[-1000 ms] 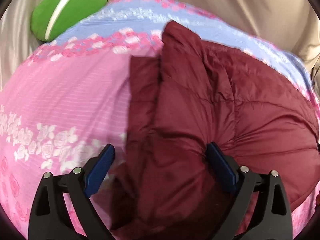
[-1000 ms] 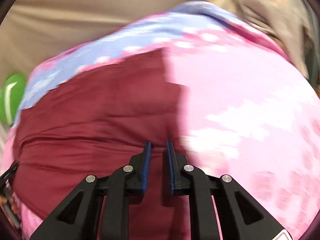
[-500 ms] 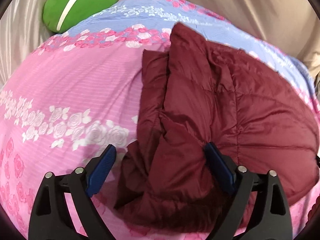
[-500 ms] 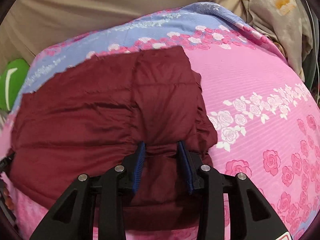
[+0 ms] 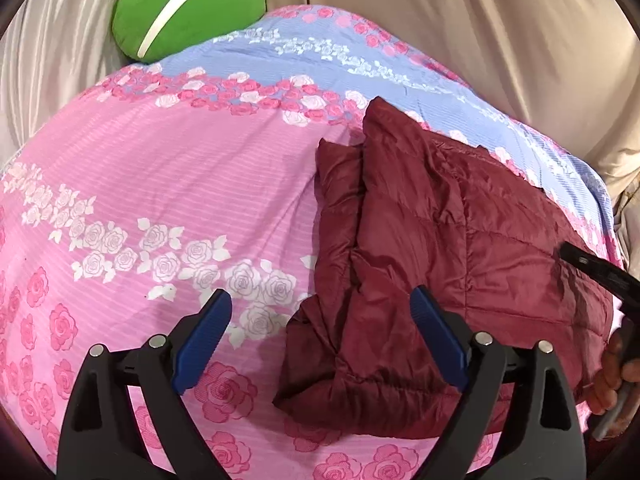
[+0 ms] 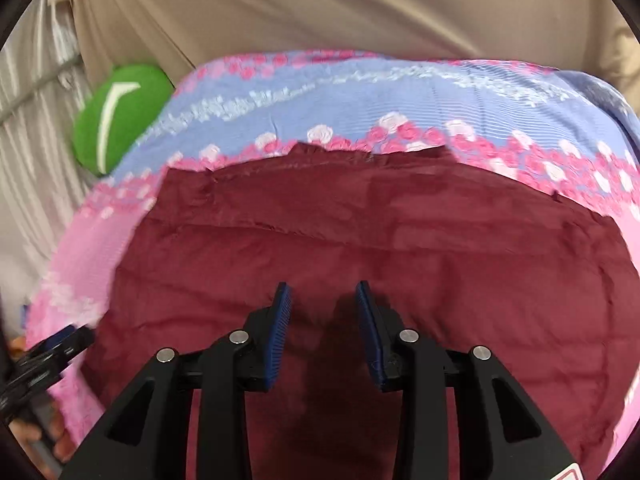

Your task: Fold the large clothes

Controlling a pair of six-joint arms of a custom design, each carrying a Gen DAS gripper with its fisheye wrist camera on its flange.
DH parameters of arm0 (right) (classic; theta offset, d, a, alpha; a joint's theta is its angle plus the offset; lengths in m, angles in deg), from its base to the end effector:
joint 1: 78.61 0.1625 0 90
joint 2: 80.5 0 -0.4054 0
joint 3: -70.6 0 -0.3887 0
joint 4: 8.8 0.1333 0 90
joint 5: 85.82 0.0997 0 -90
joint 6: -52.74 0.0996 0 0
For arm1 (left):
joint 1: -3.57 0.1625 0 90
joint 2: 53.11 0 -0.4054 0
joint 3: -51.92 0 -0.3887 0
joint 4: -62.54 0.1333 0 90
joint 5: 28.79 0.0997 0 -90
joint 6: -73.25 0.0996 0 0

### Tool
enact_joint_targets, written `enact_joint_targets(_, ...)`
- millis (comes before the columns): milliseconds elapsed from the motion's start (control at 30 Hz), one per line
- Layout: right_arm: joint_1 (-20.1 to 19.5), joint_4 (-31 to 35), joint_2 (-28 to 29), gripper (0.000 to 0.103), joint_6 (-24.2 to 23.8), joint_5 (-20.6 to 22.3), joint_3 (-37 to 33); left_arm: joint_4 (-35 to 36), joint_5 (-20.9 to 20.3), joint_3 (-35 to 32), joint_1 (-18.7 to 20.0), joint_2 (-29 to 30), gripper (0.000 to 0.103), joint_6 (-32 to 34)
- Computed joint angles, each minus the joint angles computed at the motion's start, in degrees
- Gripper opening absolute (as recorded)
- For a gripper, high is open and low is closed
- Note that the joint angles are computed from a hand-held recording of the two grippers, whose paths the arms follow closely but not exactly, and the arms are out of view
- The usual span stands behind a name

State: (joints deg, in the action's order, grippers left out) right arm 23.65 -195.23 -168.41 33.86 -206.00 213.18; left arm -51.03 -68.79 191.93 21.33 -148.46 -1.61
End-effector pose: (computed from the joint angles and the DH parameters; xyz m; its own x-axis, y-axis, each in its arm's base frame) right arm 0.1602 -0.3451 0.2527 -0.8153 -0.1000 0.5703 -0.4462 0.7362 -0.5088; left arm -0.2300 -0.2938 0.1973 -0.8404 -0.0929 -0.5340 0.2962 0.7464 -0.5959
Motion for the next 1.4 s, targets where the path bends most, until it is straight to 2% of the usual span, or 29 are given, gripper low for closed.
enact_joint_targets(133,-1.30,-7.25,8.21,0.034,-2.53,-2.42,-0.83,-5.52,-1.30,0.18,2.04,2.31,0.088,3.72)
enact_joint_targets(333,-1.60,-17.67,13.82,0.034,-8.32,-4.15,-0.23,-14.03,-2.69,0.37,5.05,6.54,0.090,9.57)
enact_joint_targets(433,-1.25,-20.37,15.36,0.034,-9.71,-5.07,-0.29,-17.06,-3.01,0.48,5.95,8.06,0.092,10.88)
enact_joint_targets(633,-1.60,-20.65,15.21,0.034,-9.56,-4.18,-0.17,-22.12,-1.70,0.77,6.65,10.27,0.098,12.92)
enact_joint_targets(833,-2.14,-19.18,13.59,0.034,-8.80,-2.47,0.26,-34.59,-6.07,2.19,9.36,9.56,0.098,17.53)
enact_joint_targets(933,-2.34,-11.57,8.26,0.035,-4.61,0.28,0.45,-38.80,-8.26,1.94,10.72,10.39,0.098,20.41)
enact_joint_targets(1000,-2.70,-6.55,4.40,0.035,-1.80,3.31,0.44,-44.81,-11.06,2.53,12.33,10.74,0.096,22.27)
enact_joint_targets(1100,-3.26,-2.72,1.43,0.035,-0.24,6.34,0.36,-52.30,-14.66,2.96,14.63,12.01,0.094,24.32)
enact_joint_targets(1233,-4.12,-2.16,3.32,0.035,-0.19,5.72,-0.61,-53.54,-14.98,1.79,15.55,13.84,0.084,26.81)
enact_joint_targets(1300,-4.87,-4.29,5.04,0.036,-1.20,6.09,-0.43,-54.24,-15.62,1.35,16.11,14.50,0.074,27.48)
enact_joint_targets(1367,-4.56,-6.40,6.37,0.037,-2.48,5.36,-0.28,-54.89,-16.17,1.27,16.68,14.55,0.069,27.61)
enact_joint_targets(1400,-4.44,-7.23,7.03,0.037,-2.97,5.07,-0.28,-55.73,-16.63,1.43,16.87,14.54,0.064,27.82)
